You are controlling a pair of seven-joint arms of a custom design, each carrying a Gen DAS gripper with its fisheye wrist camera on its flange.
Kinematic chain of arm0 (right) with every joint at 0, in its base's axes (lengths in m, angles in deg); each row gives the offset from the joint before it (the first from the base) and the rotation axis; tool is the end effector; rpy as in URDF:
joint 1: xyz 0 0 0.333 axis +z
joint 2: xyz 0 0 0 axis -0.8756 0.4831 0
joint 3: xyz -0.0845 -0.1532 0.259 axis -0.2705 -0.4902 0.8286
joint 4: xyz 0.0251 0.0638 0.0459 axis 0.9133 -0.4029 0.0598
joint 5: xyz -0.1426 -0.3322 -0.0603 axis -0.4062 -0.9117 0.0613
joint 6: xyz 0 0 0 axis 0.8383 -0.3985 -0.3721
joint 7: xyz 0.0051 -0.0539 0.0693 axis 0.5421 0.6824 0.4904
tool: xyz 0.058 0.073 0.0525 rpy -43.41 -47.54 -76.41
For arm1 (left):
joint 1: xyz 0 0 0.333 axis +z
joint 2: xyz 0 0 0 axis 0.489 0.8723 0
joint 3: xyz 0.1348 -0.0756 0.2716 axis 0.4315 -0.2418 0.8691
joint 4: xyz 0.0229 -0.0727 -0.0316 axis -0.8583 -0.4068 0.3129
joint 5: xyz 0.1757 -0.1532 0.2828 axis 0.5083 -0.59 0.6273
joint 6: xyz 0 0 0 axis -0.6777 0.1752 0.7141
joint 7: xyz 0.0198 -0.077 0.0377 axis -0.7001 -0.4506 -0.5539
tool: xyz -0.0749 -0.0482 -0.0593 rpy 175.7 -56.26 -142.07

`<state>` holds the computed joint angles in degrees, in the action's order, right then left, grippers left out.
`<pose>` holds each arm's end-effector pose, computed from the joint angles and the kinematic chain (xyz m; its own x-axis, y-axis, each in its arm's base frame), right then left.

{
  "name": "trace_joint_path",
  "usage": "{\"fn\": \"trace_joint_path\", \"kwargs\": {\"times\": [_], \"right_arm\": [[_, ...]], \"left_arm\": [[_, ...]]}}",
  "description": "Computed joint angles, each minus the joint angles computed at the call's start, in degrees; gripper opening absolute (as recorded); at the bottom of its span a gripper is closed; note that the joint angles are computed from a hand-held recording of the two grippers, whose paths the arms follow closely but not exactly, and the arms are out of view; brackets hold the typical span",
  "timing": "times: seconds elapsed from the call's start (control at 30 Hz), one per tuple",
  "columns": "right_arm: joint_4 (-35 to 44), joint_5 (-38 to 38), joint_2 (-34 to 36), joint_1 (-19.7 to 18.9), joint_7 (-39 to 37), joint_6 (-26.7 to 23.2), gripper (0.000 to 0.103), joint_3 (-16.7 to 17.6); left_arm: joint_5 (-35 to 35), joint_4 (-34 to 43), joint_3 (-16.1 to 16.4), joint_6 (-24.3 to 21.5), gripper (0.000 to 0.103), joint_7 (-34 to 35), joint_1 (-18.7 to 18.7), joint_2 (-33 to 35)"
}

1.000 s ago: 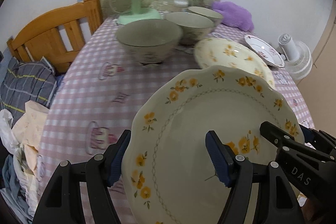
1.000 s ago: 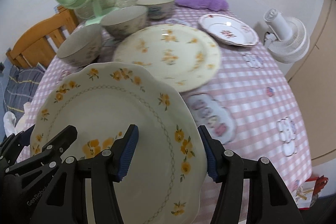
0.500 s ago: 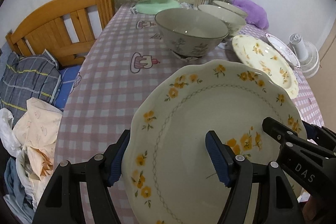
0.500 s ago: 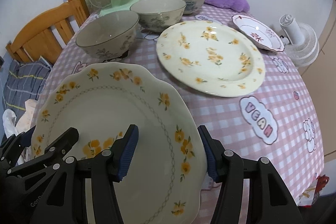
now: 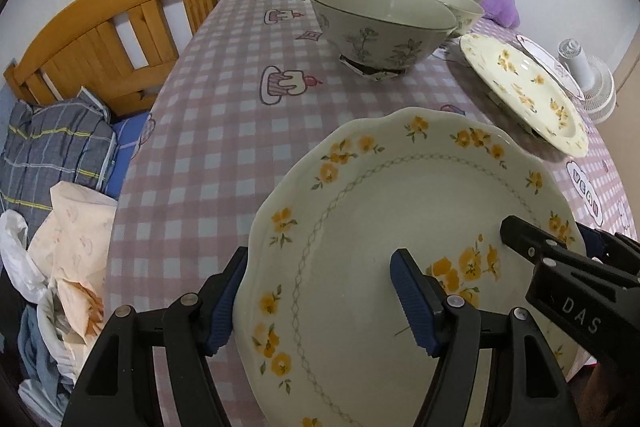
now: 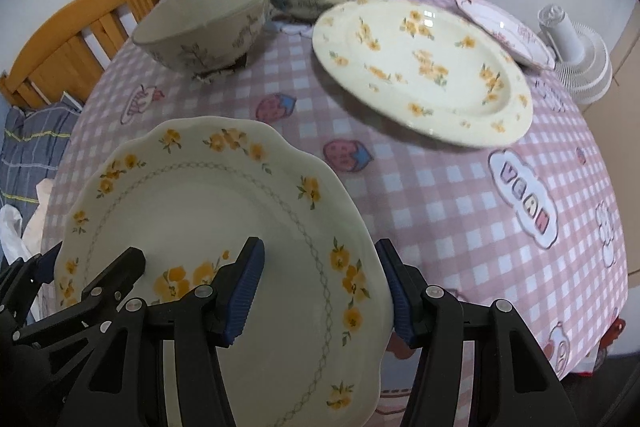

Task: Organize plates and bowls
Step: 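Carry the flat plate with both grippers toward the table edge by the chair, then lower the flat plate onto the table and open both grippers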

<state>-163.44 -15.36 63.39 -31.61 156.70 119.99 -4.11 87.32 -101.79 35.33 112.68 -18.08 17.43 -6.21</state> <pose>0.5202 0.3448 0.2588 -0.1238 -0.9922 -0.0164 -0.8967 0.1189 -0.4264 0.5198 -0.2053 0.2526 -0.1356 -0.9894 0.0515 -0.8823 0.0970 -0.4606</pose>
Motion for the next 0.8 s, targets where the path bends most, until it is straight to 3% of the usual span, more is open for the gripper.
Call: {"fn": "trace_joint_path", "kwargs": {"times": [0.1, 0.2, 0.27, 0.37, 0.5, 0.63, 0.8], "right_arm": [[-0.5, -0.3, 0.1, 0.2, 1.2, 1.0, 0.06, -0.4], [-0.2, 0.3, 0.3, -0.1, 0.3, 0.4, 0.062, 0.1], [-0.3, 1.4, 0.0, -0.8, -1.4, 0.0, 0.063, 0.9], [-1.7, 0.1, -2.1, 0.0, -0.5, 0.6, 0.073, -0.1], [-3.4, -1.5, -5.1, 0.0, 1.9, -0.3, 0.076, -0.7], [-5.8, -5.8, -9.0, 0.5, 5.4, -1.0, 0.077, -1.4], [-8.0, -13.0, -13.3, 0.0, 10.6, -1.9, 0.077, -1.4]], "left_arm": [[2.0, 0.4, 0.9, -0.6, 0.073, -1.1, -1.1, 0.0], [0.3, 0.4, -1.0, -1.3, 0.073, 0.3, 0.6, -0.2], [1.2, 0.3, -0.1, -1.3, 0.078, -0.6, -0.4, -1.2], [3.1, -0.1, 1.0, -0.7, 0.082, -2.2, -1.5, -3.0], [1.1, -0.6, -1.7, -0.3, 0.092, -0.4, 1.0, -4.4], [-1.6, -1.3, -4.0, 0.6, 0.096, 1.9, 2.7, -6.1], [-0.3, -0.9, -1.8, 3.0, 0.098, 0.0, -0.1, -7.3]]}}
